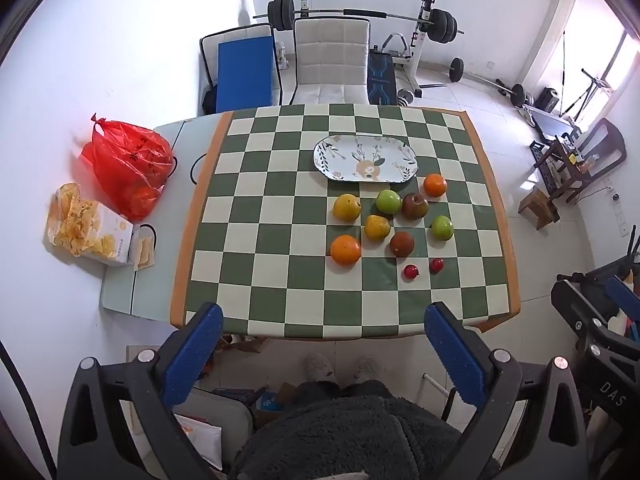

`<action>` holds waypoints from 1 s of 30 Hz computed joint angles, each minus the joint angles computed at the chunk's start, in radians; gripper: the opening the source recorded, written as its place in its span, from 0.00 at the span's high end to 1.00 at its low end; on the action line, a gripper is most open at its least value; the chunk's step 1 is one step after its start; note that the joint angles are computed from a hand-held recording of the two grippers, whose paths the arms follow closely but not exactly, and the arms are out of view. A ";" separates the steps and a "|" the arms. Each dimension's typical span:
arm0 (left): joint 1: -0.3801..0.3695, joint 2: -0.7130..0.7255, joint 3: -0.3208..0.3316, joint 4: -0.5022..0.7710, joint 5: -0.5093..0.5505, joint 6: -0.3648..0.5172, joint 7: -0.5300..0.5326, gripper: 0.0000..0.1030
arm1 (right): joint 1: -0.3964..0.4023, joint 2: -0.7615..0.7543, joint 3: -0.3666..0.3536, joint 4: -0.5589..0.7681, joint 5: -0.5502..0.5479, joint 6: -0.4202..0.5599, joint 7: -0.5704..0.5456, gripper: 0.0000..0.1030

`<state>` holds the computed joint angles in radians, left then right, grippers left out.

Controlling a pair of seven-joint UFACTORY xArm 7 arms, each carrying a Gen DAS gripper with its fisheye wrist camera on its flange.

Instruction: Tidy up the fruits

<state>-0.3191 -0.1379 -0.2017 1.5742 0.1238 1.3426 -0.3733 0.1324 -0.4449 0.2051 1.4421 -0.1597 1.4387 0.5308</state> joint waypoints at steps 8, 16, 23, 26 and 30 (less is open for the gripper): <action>-0.004 0.006 -0.002 0.013 0.003 0.010 -0.013 0.00 | 0.002 -0.002 0.001 0.002 0.000 -0.001 0.000 0.00; -0.006 0.013 0.001 0.040 -0.003 0.029 -0.006 0.00 | 0.000 -0.001 0.011 0.015 -0.007 0.013 0.008 0.00; -0.001 0.007 0.005 0.048 -0.001 0.031 -0.005 0.00 | 0.001 -0.007 0.010 0.012 -0.006 0.013 0.005 0.00; 0.000 0.015 0.004 0.062 -0.001 0.041 -0.001 0.00 | 0.001 -0.005 0.005 0.008 -0.006 0.006 -0.003 0.00; 0.000 0.004 0.003 0.043 -0.002 0.028 -0.002 0.00 | 0.001 -0.006 0.010 0.007 -0.012 0.008 0.001 0.00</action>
<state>-0.3188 -0.1343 -0.1988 1.6168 0.1218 1.3704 -0.3748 0.1332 -0.4505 0.2155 1.4495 -0.1719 1.4471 0.5315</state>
